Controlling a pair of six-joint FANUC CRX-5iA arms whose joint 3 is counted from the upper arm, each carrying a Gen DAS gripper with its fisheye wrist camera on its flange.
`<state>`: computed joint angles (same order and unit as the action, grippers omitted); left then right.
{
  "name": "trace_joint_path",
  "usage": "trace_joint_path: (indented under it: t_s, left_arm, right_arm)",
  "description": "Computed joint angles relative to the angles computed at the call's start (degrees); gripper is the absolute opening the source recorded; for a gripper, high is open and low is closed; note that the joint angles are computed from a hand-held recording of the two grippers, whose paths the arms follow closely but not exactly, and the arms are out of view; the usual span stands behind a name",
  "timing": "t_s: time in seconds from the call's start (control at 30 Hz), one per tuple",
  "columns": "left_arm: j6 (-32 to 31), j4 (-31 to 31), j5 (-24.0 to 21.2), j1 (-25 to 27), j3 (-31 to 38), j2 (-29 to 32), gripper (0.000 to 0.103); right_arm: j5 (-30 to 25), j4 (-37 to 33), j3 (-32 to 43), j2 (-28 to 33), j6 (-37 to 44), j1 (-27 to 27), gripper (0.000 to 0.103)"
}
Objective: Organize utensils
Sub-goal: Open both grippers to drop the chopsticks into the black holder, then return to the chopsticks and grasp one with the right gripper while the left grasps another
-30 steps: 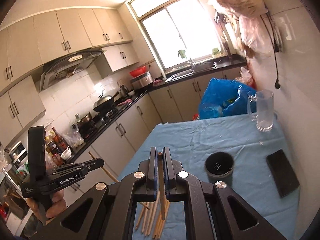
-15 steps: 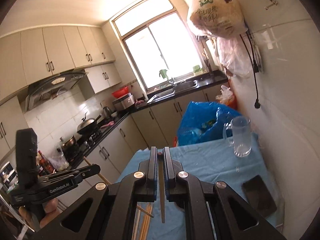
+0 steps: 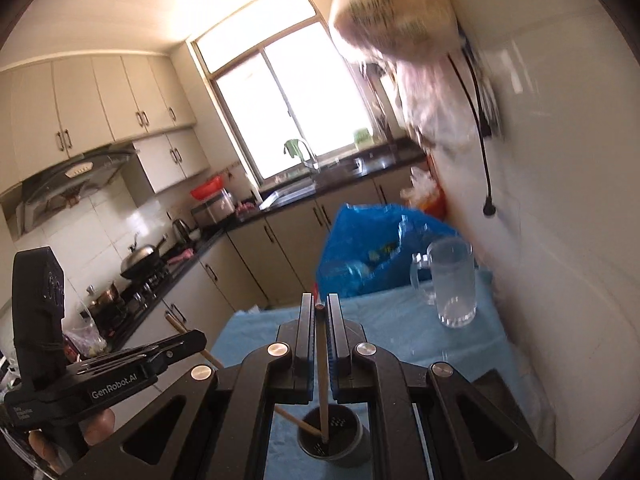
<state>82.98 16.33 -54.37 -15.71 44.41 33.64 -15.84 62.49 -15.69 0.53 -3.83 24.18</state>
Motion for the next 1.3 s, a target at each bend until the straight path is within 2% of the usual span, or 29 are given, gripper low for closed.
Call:
trace_joint_path:
  t_s: [0.2,0.4,0.5,0.57,0.6,0.7,0.83,0.97,1.03,1.13,1.27,1.3]
  left_arm:
    - [0.8,-1.3,-2.6,-0.1,1.0,2.4,0.005]
    - [0.4,-1.3,-2.2,0.1,-0.6,1.8,0.006]
    - [0.1,-1.2,-2.2,0.1,-0.6,1.9,0.014]
    - [-0.1,-1.1,-0.9,0.1,-1.9,1.0,0.036]
    - [-0.1,-1.0,-0.3,0.1,-2.6,0.5,0.039]
    - [-0.8,-0.4,1.1,0.3,-4.5,-0.9,0.04]
    - [-1.9,1.0,3.1,1.4,-8.8,-3.9,0.04]
    - [-2.8,0.7,5.7,3.7,-16.2,-8.6,0.04]
    - [-2.4,-0.1,5.6,5.0,-18.6,-9.6,0.04]
    - [-0.4,-2.3,3.8,7.3,-21.1,-9.8,0.04]
    - [5.4,-7.7,-0.9,9.3,-20.5,-6.5,0.04]
    - [6.4,-8.7,-1.9,9.6,-19.9,-5.2,0.04]
  right_arm:
    - [-2.6,-16.4,4.1,3.3,14.6,1.8,0.006]
    - [-4.5,-24.1,6.5,4.8,20.9,2.2,0.008]
    - [-5.0,-25.3,6.9,5.1,21.8,2.1,0.008]
    - [-5.1,-25.8,6.9,4.9,22.1,2.0,0.008]
    - [-5.2,-25.8,6.9,4.9,22.1,2.0,0.009]
    - [-5.0,-24.1,6.1,4.3,20.2,2.0,0.02]
    - [-3.5,-19.9,3.3,2.4,15.8,1.8,0.02]
    - [-1.7,-11.9,-1.6,-0.6,9.1,2.0,0.02]
    - [-1.5,-13.0,-2.6,-1.3,10.7,3.2,0.02]
    - [-1.8,-19.0,-2.7,-1.4,17.1,6.2,0.02]
    - [-5.2,-33.9,2.3,1.9,33.0,11.1,0.02]
    - [-6.1,-35.9,3.5,2.9,35.2,11.8,0.02]
